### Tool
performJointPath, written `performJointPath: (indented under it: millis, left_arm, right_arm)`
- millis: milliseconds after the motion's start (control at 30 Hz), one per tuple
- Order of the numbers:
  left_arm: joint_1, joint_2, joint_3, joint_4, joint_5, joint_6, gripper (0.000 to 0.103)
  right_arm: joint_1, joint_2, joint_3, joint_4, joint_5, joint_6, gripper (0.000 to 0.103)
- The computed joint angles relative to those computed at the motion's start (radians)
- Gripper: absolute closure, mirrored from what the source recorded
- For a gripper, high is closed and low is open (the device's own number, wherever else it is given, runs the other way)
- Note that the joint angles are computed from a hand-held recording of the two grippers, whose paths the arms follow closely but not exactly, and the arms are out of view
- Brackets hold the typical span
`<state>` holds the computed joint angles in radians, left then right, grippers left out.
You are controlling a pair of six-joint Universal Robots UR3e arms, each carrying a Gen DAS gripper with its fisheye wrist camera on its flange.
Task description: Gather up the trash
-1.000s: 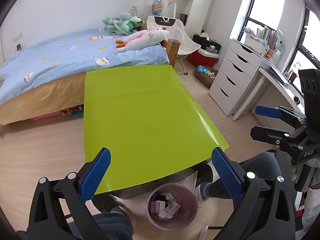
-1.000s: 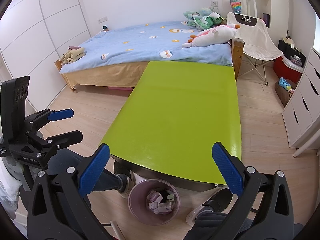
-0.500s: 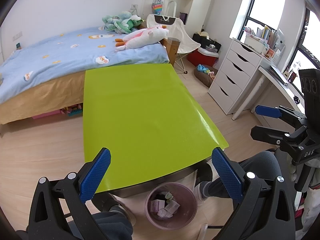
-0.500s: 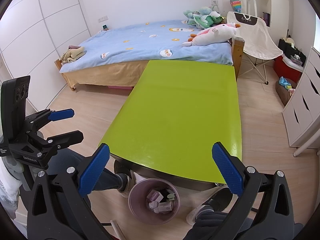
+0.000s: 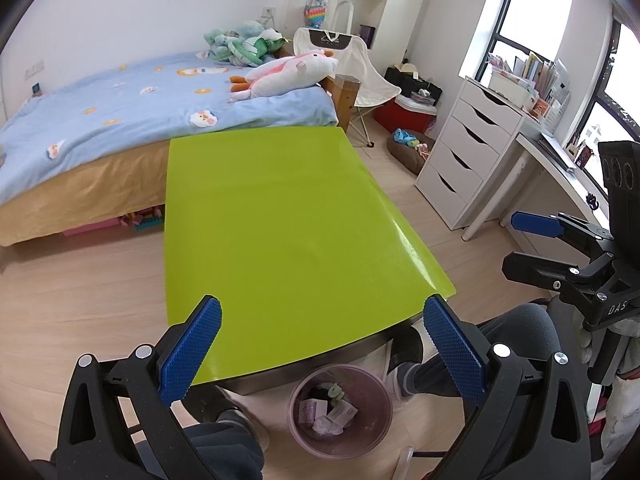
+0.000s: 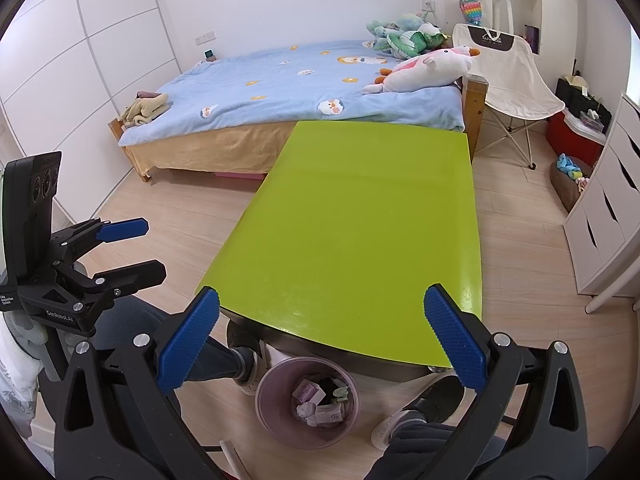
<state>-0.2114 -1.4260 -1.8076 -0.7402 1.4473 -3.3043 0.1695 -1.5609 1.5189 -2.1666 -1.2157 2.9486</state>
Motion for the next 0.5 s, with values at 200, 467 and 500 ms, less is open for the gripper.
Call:
performJointPath:
  millis: [200,467,500]
  left_arm:
    - [-0.01,-0.004,0.001,0.003,0.013,-0.001,0.006]
    - [-0.025,-0.01,0.012,0.007,0.054,0.008,0.006]
    - [-0.024,-0.01,0.013,0.005,0.054,0.011,0.006]
  right_arm:
    - [0.0,0.002,-0.004,0.004,0.0,-0.001,0.003]
    - [-0.001,0.0,-0.001,0.002,0.001,-0.002,0.003]
    - [0.001,0.003,-0.007,0.005,-0.001,0.0,0.003]
